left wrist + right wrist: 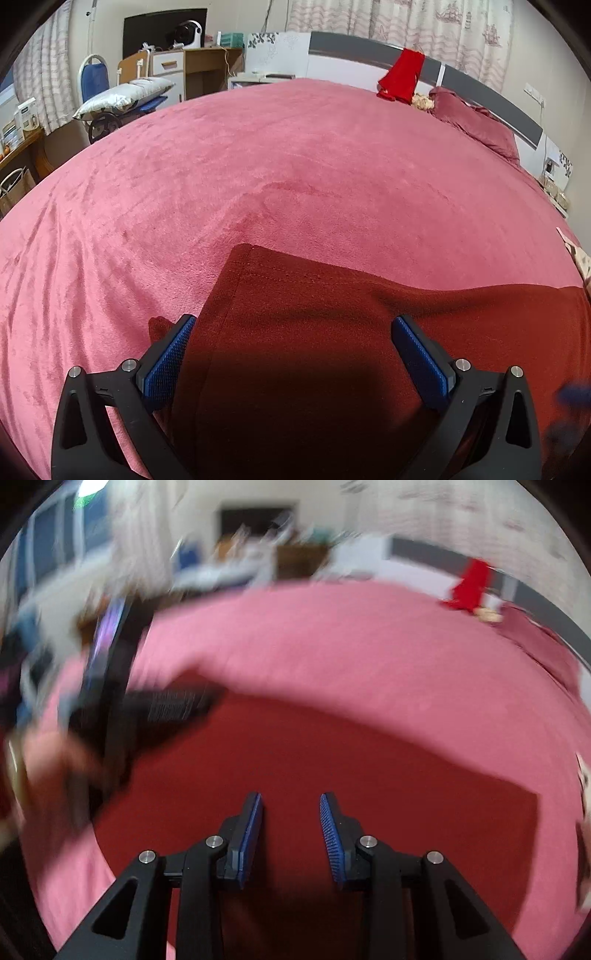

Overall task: Fold clothes
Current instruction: 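Lift and shake the sweater with both grippers, then lay it flat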

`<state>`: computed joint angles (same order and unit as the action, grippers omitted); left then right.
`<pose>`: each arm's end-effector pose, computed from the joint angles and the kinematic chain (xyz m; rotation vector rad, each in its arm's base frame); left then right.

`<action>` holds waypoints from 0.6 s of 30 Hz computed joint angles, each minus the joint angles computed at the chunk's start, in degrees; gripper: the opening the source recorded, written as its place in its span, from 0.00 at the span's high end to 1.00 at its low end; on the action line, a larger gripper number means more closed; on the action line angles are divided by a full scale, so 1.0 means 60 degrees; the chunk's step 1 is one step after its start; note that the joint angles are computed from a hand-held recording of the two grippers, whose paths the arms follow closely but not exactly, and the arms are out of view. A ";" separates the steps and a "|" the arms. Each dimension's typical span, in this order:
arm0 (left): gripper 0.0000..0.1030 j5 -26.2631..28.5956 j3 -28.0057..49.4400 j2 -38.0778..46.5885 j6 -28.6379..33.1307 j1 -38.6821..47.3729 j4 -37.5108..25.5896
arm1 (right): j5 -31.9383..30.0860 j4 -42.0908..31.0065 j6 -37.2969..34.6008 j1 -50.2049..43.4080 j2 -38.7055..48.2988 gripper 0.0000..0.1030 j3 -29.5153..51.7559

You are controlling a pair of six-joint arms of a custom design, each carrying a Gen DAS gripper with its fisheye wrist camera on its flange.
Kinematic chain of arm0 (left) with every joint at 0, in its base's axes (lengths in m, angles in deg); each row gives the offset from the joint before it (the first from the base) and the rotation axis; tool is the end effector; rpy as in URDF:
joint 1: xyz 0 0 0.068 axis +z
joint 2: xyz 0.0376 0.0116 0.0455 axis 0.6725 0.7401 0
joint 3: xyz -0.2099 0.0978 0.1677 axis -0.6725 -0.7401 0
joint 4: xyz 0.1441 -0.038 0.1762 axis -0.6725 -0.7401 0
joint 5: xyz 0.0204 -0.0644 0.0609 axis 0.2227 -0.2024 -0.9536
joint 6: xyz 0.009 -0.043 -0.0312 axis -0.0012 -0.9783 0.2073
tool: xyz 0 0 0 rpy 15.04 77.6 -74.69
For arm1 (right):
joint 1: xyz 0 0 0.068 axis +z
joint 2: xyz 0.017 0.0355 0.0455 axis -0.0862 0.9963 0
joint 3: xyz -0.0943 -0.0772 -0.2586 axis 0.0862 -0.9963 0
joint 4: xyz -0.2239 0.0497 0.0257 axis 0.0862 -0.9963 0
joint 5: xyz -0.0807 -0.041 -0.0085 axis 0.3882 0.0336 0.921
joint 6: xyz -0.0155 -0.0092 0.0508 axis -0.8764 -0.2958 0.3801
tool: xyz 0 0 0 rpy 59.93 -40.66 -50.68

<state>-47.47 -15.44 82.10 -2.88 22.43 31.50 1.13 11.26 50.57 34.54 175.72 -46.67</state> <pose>0.3630 -0.1303 0.1193 0.1473 2.4268 -0.2356 0.2439 0.1900 0.1245 -0.5222 2.4212 0.0691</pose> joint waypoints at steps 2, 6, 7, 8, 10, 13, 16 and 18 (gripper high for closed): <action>0.00 0.0911 0.0473 -0.0361 0.0606 0.0341 -0.1390 | 0.0612 0.0649 -0.0322 0.0428 0.0327 0.68 -0.0332; 0.00 0.1070 -0.1393 -0.2546 0.1148 0.1024 -0.0521 | 0.0083 -0.0699 -0.0162 0.0080 -0.0525 0.68 -0.0028; 0.00 0.0941 -0.1948 -0.3055 0.1045 0.1130 -0.0179 | 0.0002 -0.0295 0.0347 0.0040 -0.0999 0.67 -0.0399; 0.00 0.0933 -0.2369 -0.3360 0.0847 0.1144 0.0015 | -0.0103 0.0101 0.0810 0.0016 -0.1400 0.67 -0.0728; 0.00 0.1088 -0.2990 -0.3623 0.0603 0.0921 0.0201 | -0.0481 0.0825 0.1489 0.0076 -0.1777 0.66 -0.1192; 0.00 0.0061 -0.3801 -0.3469 0.1617 -0.0473 0.0304 | -0.0483 0.0359 0.1768 0.0736 -0.1452 0.66 -0.0874; 0.00 -0.1309 -0.4818 -0.3218 0.2724 -0.1648 0.1079 | 0.0080 -0.0492 0.1304 0.1647 -0.0370 0.66 -0.0173; 0.00 -0.1460 -0.5368 -0.3473 0.2891 -0.1691 0.1294 | 0.0682 -0.1009 0.1618 0.2300 0.0153 0.66 -0.0118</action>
